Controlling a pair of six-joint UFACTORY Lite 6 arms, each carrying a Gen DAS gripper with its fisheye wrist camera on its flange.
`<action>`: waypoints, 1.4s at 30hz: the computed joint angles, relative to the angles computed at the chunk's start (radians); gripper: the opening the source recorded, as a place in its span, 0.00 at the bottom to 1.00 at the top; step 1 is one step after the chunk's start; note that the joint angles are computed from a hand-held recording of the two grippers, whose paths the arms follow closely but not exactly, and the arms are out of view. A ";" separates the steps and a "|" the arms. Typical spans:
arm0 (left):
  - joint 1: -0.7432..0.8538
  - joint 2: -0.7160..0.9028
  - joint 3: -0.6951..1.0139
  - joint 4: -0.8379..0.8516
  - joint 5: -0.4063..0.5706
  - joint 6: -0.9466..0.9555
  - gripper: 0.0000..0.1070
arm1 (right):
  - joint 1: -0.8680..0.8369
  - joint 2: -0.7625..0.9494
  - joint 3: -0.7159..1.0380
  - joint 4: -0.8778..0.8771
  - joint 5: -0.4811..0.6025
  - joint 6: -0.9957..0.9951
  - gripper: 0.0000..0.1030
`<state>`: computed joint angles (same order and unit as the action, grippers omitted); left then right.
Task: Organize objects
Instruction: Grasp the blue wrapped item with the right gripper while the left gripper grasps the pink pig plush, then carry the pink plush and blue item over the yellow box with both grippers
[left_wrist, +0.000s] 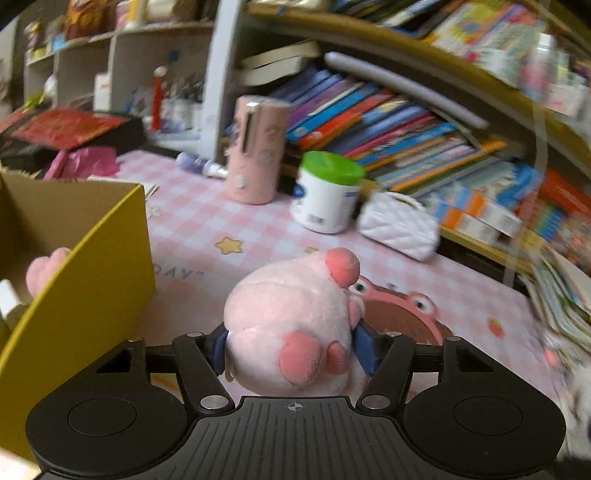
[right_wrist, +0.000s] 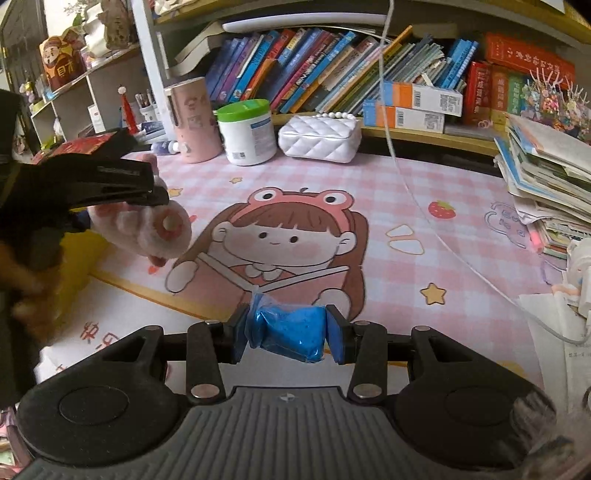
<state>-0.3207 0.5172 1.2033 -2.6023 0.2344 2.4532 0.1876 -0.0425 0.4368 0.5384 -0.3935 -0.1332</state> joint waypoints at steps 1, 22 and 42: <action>0.005 -0.056 -0.066 0.026 0.016 -0.002 0.60 | 0.022 -0.003 0.001 0.039 -0.005 -0.026 0.39; 0.737 -0.609 -0.653 0.938 0.383 -0.359 0.60 | 0.715 0.183 0.277 1.008 -0.228 -0.576 0.39; 1.406 -0.301 -0.316 1.392 0.723 -0.329 0.61 | 1.100 0.684 0.982 1.398 -0.429 -0.804 0.39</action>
<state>1.0850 0.2158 0.8870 -1.2099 0.9571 2.1245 1.2875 0.6419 1.4189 1.9360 -0.8223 -0.9367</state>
